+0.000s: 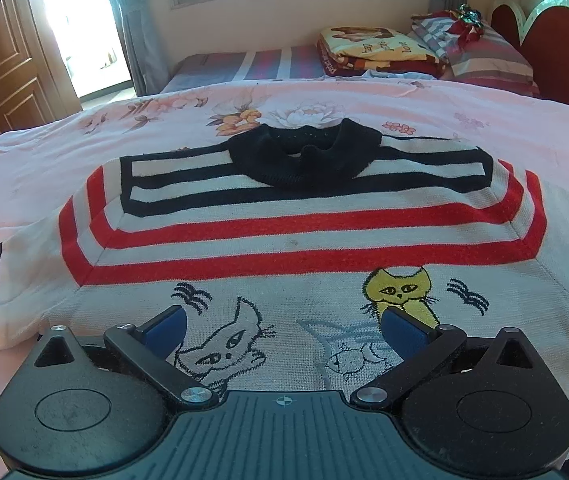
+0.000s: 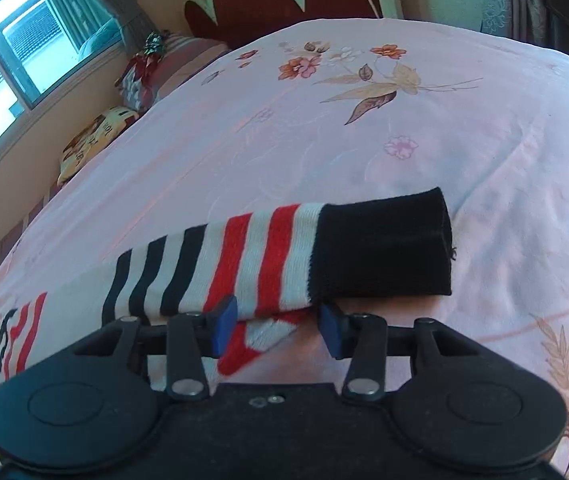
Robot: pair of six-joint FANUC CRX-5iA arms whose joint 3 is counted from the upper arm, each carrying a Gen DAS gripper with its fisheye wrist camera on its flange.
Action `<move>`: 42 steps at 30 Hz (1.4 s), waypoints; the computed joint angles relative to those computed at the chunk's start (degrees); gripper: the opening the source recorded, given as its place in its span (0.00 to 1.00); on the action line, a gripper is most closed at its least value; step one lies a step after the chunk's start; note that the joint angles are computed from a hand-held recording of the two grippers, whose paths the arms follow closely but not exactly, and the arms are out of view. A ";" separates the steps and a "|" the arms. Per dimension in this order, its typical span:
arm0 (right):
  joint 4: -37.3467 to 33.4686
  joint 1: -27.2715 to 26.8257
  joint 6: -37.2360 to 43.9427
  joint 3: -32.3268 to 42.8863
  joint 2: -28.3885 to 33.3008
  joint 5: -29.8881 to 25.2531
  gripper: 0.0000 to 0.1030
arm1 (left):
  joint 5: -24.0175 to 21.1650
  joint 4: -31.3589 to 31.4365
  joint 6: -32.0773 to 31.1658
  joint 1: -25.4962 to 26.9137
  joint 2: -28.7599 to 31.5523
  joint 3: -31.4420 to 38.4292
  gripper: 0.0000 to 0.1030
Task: Fold small clothes
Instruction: 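Grasp a black sleeve cuff with the right gripper and fold it across the body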
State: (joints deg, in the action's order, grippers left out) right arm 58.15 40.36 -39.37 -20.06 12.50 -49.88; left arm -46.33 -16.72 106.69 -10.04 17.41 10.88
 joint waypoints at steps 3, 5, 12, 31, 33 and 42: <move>1.76 -0.66 -0.54 -0.17 0.23 0.50 0.23 | -0.58 -1.60 0.98 -0.28 0.39 0.53 1.00; 3.66 -0.63 0.14 0.00 0.51 0.31 0.18 | -0.77 -2.91 1.44 -0.54 0.45 0.80 1.00; 13.54 1.49 13.19 5.97 3.29 2.28 0.16 | 2.38 3.27 -1.41 2.51 -1.20 -1.27 1.00; -17.06 11.21 60.82 34.85 20.49 20.81 0.62 | 7.24 37.76 -23.03 13.91 -3.30 -13.40 1.00; -8.53 11.23 53.73 29.42 17.29 20.04 0.62 | 7.56 45.39 -27.99 14.01 -2.34 -15.38 1.00; -2.77 11.92 42.67 18.81 10.39 8.57 0.63 | 10.94 65.41 -39.57 11.53 -0.14 -21.84 0.99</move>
State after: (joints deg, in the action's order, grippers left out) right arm 55.37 52.28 3.30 -1.25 22.89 -41.31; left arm -35.38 48.70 67.11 1.49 17.28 -10.97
